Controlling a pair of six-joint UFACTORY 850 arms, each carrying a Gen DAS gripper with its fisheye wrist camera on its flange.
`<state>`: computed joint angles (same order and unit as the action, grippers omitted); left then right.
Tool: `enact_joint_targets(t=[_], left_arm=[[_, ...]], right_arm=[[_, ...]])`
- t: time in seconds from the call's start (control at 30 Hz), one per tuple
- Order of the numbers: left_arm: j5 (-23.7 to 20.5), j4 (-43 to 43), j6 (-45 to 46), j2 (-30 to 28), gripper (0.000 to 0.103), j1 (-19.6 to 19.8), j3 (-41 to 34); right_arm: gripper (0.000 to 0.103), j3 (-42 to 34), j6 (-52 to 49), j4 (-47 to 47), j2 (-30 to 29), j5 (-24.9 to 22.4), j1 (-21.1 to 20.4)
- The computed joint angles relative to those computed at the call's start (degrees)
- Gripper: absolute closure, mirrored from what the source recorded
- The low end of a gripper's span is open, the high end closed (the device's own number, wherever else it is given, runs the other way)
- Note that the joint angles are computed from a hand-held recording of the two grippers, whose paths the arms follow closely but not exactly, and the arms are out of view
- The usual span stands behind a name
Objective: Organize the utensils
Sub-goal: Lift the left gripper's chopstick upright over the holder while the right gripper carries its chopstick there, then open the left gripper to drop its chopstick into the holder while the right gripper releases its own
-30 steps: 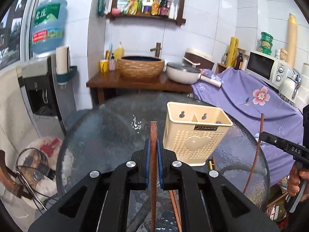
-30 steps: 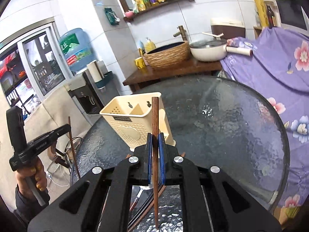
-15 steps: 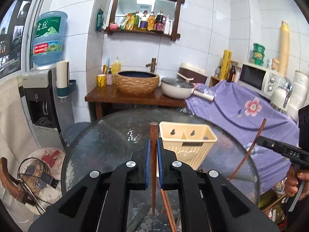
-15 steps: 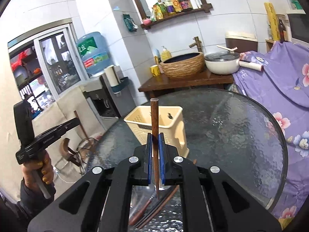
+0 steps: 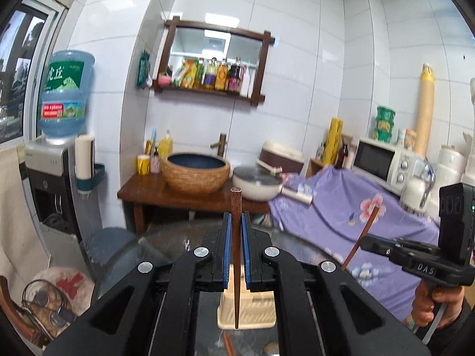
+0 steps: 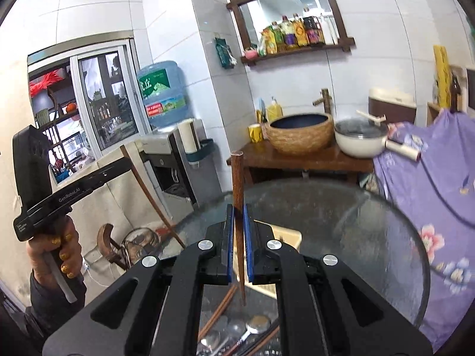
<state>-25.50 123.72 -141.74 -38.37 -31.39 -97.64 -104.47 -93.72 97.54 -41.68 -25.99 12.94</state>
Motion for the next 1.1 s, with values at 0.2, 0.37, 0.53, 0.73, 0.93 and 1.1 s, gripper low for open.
enact_joint_targets(t=[0.2, 0.37, 0.53, 0.73, 0.93, 1.1], left_arm=[[0.1, -2.3, 1.7, -3.9, 0.096, 0.5, -9.0], [1.5, -11.4, 11.2, -10.8, 0.096, 0.6, -18.7], [3.0, -21.4, 20.5, -16.4, 0.096, 0.8, -24.1], [5.8, -32.9, 29.9, -21.3, 0.096, 1.8, -28.3], [6.8, -44.6, 41.4, -24.7, 0.096, 2.1, -31.8], [6.1, -45.2, 43.0, -25.7, 0.096, 1.9, -32.9]], right_arm=[[0.096, -9.9, 5.4, -3.3, -3.6, 3.2, 0.4], [0.096, -15.1, 3.7, -2.7, -7.6, 8.9, 1.7], [0.096, -19.5, 14.8, -13.0, -12.5, 10.8, 2.0], [0.096, -20.7, 22.7, -20.4, -15.5, 11.0, 2.1], [0.096, -21.8, 28.4, -25.7, -17.3, 11.0, 2.1], [0.096, -22.8, 34.1, -30.3, -18.4, 10.6, 2.0]])
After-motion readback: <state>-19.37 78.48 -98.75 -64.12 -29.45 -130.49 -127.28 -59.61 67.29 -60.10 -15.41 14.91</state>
